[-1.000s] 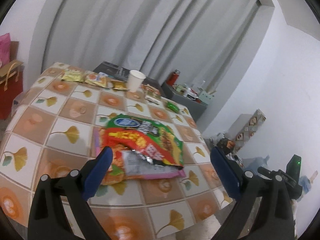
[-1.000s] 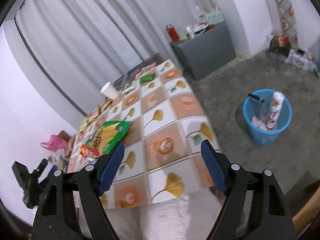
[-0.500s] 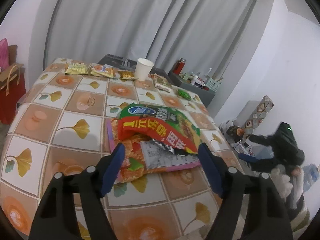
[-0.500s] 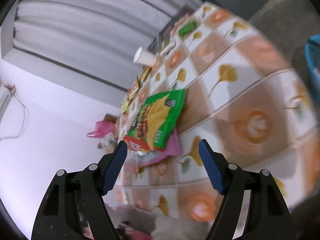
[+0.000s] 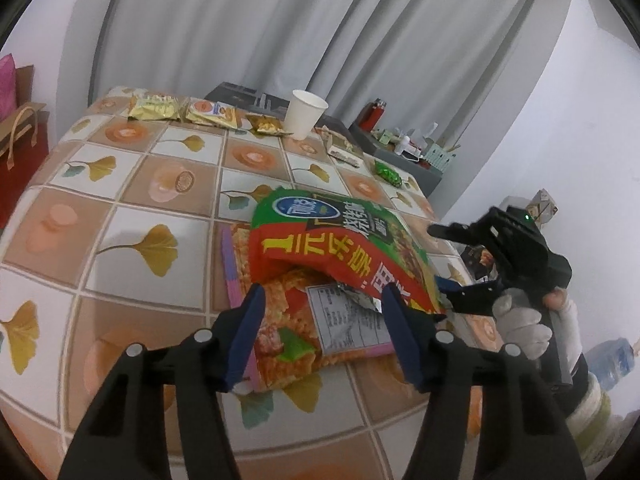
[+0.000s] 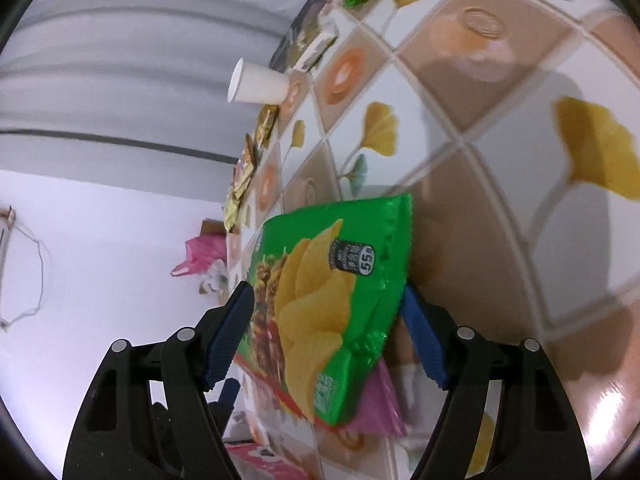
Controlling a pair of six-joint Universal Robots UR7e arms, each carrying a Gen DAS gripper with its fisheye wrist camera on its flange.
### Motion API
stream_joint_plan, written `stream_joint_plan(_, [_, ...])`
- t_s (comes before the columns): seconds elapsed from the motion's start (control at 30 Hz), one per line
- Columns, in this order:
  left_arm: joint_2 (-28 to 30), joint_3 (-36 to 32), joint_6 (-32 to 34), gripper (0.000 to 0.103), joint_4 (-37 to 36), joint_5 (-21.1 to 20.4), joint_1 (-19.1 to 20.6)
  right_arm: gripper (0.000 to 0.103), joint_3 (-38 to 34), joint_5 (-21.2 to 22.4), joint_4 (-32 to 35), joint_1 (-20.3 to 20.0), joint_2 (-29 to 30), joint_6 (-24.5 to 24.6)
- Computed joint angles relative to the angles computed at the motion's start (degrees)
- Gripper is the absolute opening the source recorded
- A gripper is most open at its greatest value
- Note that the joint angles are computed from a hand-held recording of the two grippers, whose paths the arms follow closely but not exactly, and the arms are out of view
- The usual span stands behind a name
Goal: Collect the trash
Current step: 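Grasp the green chip bag edge with the right tool while the left tool hovers beside it, then lift the green chip bag with the right tool toward the wastebasket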
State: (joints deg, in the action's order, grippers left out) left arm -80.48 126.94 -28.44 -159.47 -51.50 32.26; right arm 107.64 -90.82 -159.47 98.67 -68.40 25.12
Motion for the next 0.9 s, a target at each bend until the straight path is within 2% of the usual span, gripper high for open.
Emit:
stream_joint_plan(0.07, [0.7,-0.3,0.5,0.058,-0.7,-0.9,0.6,0.069,-1.1,-0.3,0.2,0.2,1.0,-0.3])
stream_joint_plan(0.1, [1.1,-0.5,0.8,0.058,-1.0,-1.2,0.9,0.065,-1.6,-0.8,0.2,0.4,1.5,-0.1])
stream_joint_plan(0.17, [1.8,-0.8,1.5,0.058,-1.4,-1.9,1.4,0.052,-2.0,-1.2,0.8,0.1,1.8,0.1])
stream_joint_plan(0.23, [2.1,-0.9,1.7,0.058,-1.5,-2.3,1.7,0.030,-1.7,-1.4,0.9,-0.2,1.9,0.6])
stream_joint_plan(0.33, [2.2,-0.8,2.0,0.058,-2.0,-3.0,2.0,0.012,-0.2,-0.1,-0.9,-1.0,1.2,0.7])
stream_joint_plan(0.43, [1.8,-0.6,2.0,0.058,-1.6,-3.7,2.1,0.005,1.5,2.8,-4.2,-1.8,0.0,0.0])
stream_joint_plan(0.57, [1.4,-0.6,0.6,0.058,1.1,-3.3,2.1,0.003,3.8,9.5,-10.8,-3.3,-1.5,0.1])
stream_joint_plan(0.77, [0.7,-0.7,0.0,0.058,3.1,-2.3,1.5,0.002,7.8,11.9,-15.4,-4.6,-7.1,-0.3])
stream_joint_plan(0.9, [1.2,-1.9,0.6,0.058,4.0,-2.8,1.6,0.002,13.2,14.7,-18.4,-7.7,-13.4,1.4])
